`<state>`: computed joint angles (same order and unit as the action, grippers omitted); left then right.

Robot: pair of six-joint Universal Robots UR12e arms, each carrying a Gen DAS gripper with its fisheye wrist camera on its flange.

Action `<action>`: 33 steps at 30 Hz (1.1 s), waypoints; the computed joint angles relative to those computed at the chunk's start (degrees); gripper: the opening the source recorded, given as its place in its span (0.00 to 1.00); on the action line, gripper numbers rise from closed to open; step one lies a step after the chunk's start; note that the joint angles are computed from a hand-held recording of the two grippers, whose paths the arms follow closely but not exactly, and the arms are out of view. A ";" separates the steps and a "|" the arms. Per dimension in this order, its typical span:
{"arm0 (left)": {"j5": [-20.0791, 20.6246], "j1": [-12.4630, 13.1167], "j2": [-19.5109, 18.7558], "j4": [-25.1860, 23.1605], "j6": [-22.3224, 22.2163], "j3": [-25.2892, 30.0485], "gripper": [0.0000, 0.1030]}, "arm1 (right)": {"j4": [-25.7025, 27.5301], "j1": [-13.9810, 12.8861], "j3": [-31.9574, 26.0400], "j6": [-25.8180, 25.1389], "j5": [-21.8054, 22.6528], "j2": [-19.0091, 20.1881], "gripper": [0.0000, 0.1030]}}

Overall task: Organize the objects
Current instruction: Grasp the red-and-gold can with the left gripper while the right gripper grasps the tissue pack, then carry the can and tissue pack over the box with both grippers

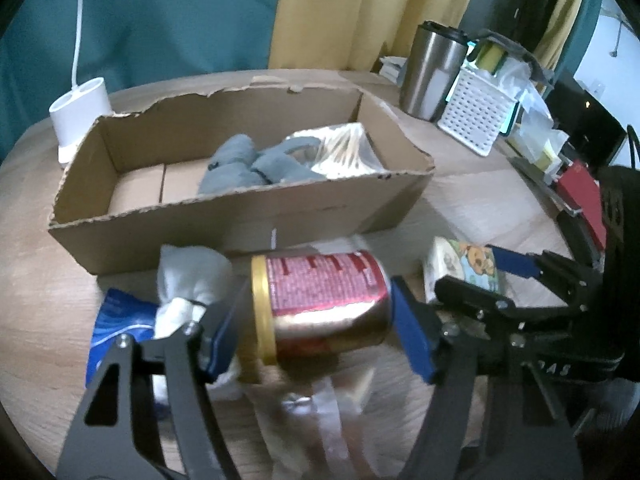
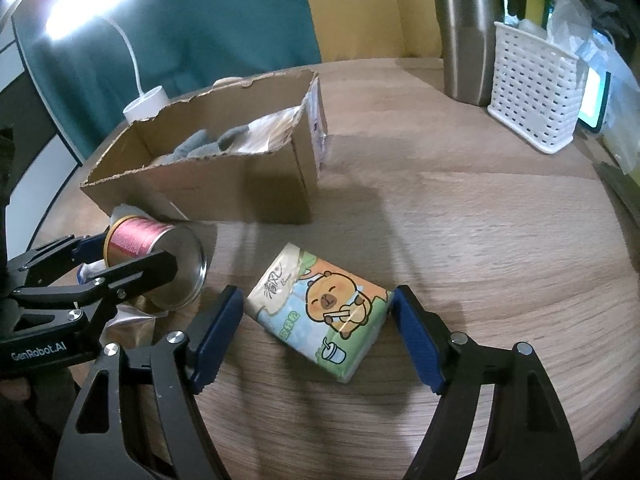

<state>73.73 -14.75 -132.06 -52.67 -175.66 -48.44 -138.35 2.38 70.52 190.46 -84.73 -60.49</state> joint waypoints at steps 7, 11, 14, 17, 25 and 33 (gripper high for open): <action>-1.18 0.18 1.26 2.55 0.32 -1.34 0.67 | -1.09 -0.27 0.31 -0.12 -0.97 -0.59 0.77; -1.50 0.37 2.01 4.25 0.23 -2.19 0.67 | -1.83 -0.26 0.31 -0.37 -1.44 -0.90 0.77; -1.68 0.58 2.40 5.23 -0.09 -2.55 0.67 | -2.24 -0.22 0.22 -0.64 -1.67 -1.10 0.77; -1.70 0.86 2.86 6.32 -0.41 -3.03 0.67 | -2.68 -0.12 -0.15 -0.87 -1.90 -1.15 0.77; -1.33 1.62 3.69 9.11 -1.69 -3.89 0.67 | -3.62 0.25 -1.35 -1.89 -2.30 -0.93 0.77; 0.22 2.67 3.31 11.02 -3.65 -2.98 0.67 | -3.82 0.74 -3.91 -3.06 -2.15 0.17 0.77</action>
<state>73.95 -12.08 -128.75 -41.66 -179.31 -51.42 -142.16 3.12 66.62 187.40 -86.87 -60.33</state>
